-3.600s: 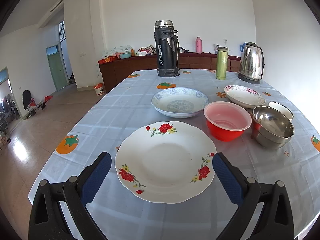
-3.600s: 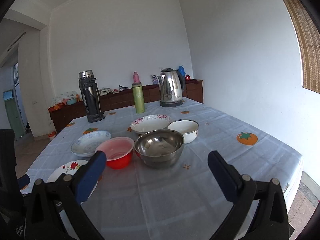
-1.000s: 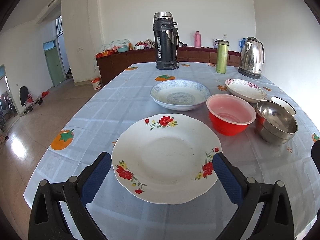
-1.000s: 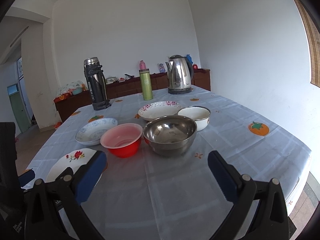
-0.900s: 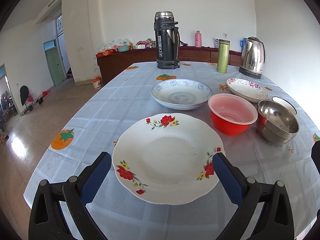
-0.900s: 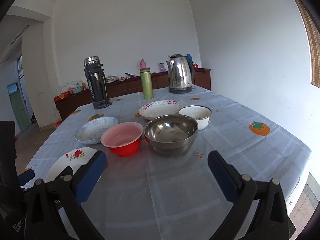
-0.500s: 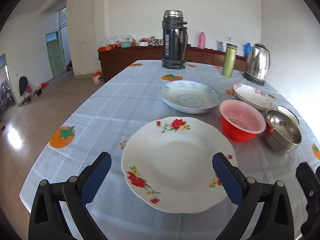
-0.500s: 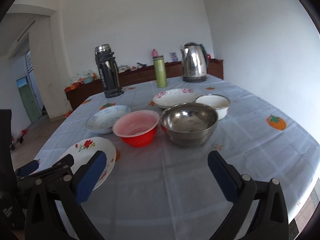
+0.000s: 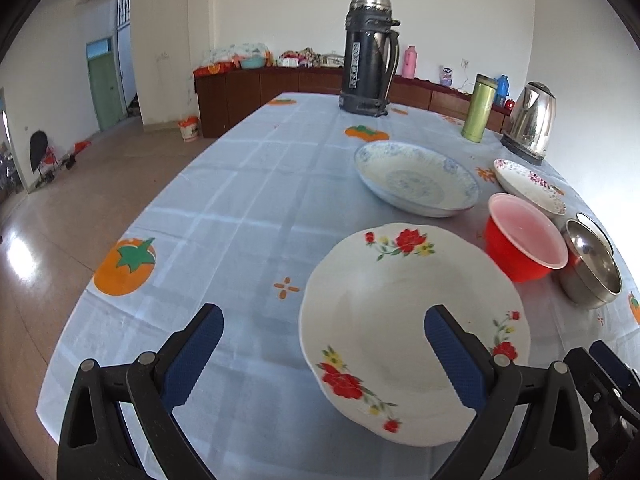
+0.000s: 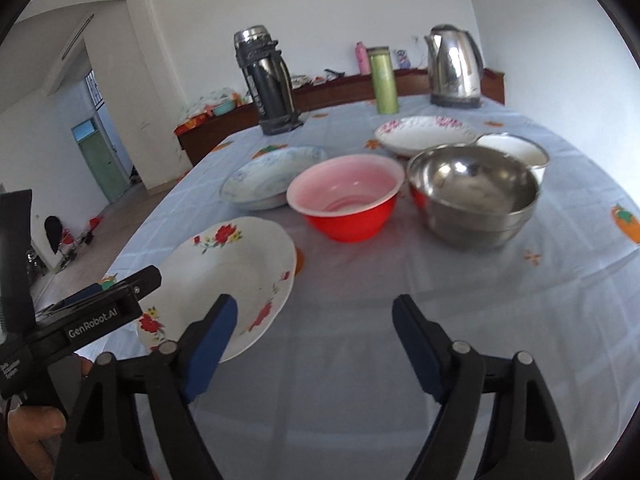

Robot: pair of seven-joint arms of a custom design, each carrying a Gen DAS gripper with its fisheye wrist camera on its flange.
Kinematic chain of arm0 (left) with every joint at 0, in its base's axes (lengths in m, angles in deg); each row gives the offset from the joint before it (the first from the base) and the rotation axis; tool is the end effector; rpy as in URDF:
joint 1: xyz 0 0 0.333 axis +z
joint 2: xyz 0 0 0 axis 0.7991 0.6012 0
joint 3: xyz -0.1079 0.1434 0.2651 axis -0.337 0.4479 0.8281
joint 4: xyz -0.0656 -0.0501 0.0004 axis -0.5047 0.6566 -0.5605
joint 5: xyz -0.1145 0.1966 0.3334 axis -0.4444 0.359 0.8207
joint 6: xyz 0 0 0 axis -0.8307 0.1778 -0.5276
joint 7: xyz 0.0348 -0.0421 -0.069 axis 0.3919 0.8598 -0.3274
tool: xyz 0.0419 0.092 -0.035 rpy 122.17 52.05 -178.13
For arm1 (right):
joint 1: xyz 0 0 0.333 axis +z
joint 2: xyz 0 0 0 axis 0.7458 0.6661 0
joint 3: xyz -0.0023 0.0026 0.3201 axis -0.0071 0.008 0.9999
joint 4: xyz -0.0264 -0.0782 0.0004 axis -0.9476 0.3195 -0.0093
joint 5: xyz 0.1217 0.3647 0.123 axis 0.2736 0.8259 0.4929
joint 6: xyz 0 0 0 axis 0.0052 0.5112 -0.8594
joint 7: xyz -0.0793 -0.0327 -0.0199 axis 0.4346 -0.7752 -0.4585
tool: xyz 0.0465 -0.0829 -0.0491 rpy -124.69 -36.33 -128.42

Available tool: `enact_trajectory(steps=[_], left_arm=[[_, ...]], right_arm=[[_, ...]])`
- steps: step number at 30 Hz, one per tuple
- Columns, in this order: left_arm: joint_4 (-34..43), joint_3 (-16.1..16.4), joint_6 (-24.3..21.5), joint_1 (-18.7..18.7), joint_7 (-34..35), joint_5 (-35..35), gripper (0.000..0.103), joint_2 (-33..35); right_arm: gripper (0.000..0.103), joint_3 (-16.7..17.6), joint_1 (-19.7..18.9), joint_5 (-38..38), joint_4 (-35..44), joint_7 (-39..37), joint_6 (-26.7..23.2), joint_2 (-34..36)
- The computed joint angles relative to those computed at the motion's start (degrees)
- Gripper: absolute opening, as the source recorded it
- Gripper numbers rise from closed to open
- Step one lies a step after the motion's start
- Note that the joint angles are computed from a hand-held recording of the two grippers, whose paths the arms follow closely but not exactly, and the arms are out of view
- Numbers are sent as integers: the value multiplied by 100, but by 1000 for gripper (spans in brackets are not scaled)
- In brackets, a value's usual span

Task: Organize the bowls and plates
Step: 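Move both grippers forward to the rim of the red-flower white plate, then close both grippers on the plate rim and lift it off the cloth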

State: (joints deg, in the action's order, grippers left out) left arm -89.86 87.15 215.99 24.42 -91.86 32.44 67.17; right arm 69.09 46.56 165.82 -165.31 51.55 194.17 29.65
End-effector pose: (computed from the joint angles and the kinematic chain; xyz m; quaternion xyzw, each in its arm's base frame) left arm 0.6059 -0.3426 0.2644 -0.8213 0.4116 -0.2040 0.3383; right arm 0.6663 0.0454 0.2651 -0.7588 0.4769 -0.0954 0.4332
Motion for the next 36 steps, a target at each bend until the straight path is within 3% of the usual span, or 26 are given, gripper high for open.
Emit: enact_trajectory(steps=[5,12,16,21,28,36], left_arm=[[-119,15,389,156,-36,-18,99,-25],[-218,53,868,328,55,-234,82,20],[-244,100,1088,360,101,-328,78,46],[-170,149,1086,319,242,-418,73,112],[-113,171,1183,344,421,-605,57,192],[-37,244,1187,281,553,-711,55,269]], right_arm=[[73,1,70,-478,239,562,-72,202],[56,108,232,-1441,488,1188,261,433],[56,201,220,-1916,584,1518,269,563],[47,242,197,-2505,756,2036,173,729],[37,390,112,-2891,840,2240,119,839],[33,489,50,-2965,848,2223,114,859]])
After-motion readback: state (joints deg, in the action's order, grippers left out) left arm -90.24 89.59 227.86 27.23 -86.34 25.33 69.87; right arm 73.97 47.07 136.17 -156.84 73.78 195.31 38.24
